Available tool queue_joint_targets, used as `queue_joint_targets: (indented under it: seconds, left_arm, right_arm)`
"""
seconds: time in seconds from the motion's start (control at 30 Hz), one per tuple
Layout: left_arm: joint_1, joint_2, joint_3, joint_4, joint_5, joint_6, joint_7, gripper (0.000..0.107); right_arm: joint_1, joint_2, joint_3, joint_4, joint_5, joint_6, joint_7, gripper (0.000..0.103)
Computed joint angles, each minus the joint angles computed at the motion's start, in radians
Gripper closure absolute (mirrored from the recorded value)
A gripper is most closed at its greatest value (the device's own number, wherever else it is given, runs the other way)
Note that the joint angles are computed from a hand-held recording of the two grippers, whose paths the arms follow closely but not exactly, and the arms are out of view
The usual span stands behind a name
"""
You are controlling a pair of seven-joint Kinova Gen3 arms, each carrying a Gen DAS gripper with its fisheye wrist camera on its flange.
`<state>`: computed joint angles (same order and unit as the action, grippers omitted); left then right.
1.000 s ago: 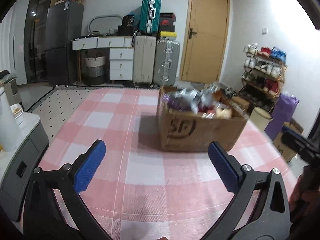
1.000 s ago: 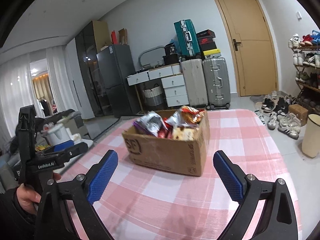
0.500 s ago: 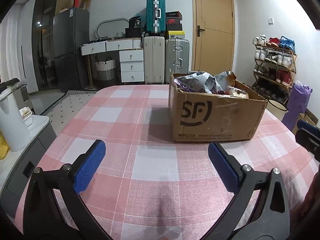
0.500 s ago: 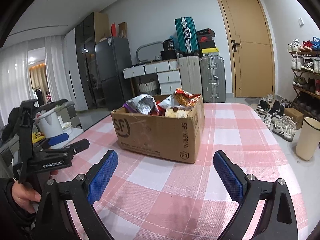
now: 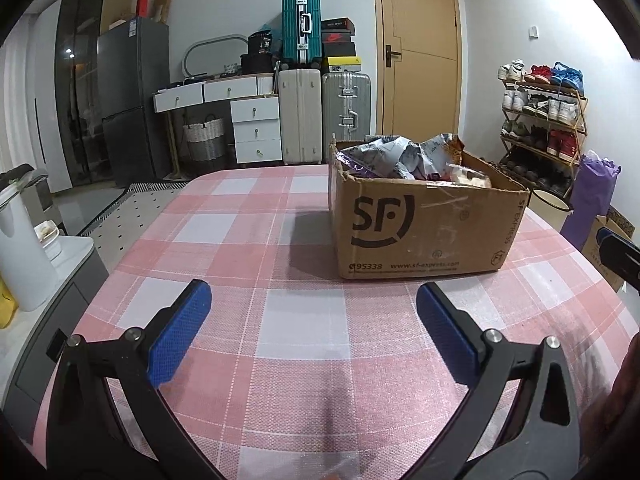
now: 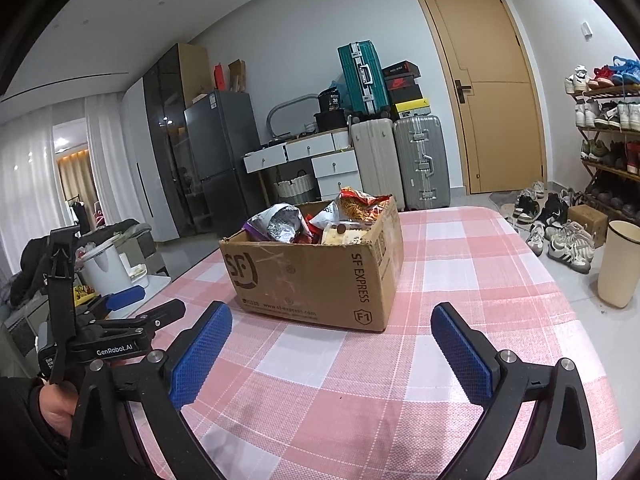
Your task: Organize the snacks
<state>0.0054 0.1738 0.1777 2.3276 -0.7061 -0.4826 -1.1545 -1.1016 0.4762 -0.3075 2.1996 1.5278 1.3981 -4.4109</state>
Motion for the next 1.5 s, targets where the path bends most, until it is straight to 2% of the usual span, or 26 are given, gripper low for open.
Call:
queue_joint_targets:
  seconds: [0.2,0.33,0.53,0.8,0.97,1.5]
  left_arm:
    - [0.004,0.001,-0.003,0.006,0.016,-0.009,-0.016,0.005]
    - [0.021,0.006,-0.001,-0.007,0.045,0.024,-0.030,0.005]
    - [0.020,0.004,-0.004,0.007,0.064,0.001,-0.064,0.005]
    - [0.001,0.002,0.010,0.000,0.026,0.012,-0.023,0.005]
    - [0.010,0.000,0.000,0.008,0.038,-0.002,-0.045,0.005]
    - [-0.004,0.009,0.006,0.000,0.016,0.000,-0.011,0.005]
  right_arm:
    - [-0.004,0.003,0.000,0.000,-0.003,0.004,-0.002,0.001]
    - [-0.007,0.004,-0.001,0.000,-0.003,0.007,-0.008,0.001]
    - [-0.010,0.003,-0.001,0.000,-0.007,0.011,-0.012,0.001]
    - [-0.010,0.004,-0.001,0.000,-0.007,0.011,-0.013,0.001]
    - [-0.009,0.004,-0.001,0.000,-0.006,0.010,-0.012,0.001]
    - [-0.010,0.005,-0.001,0.002,-0.005,0.012,-0.015,0.000]
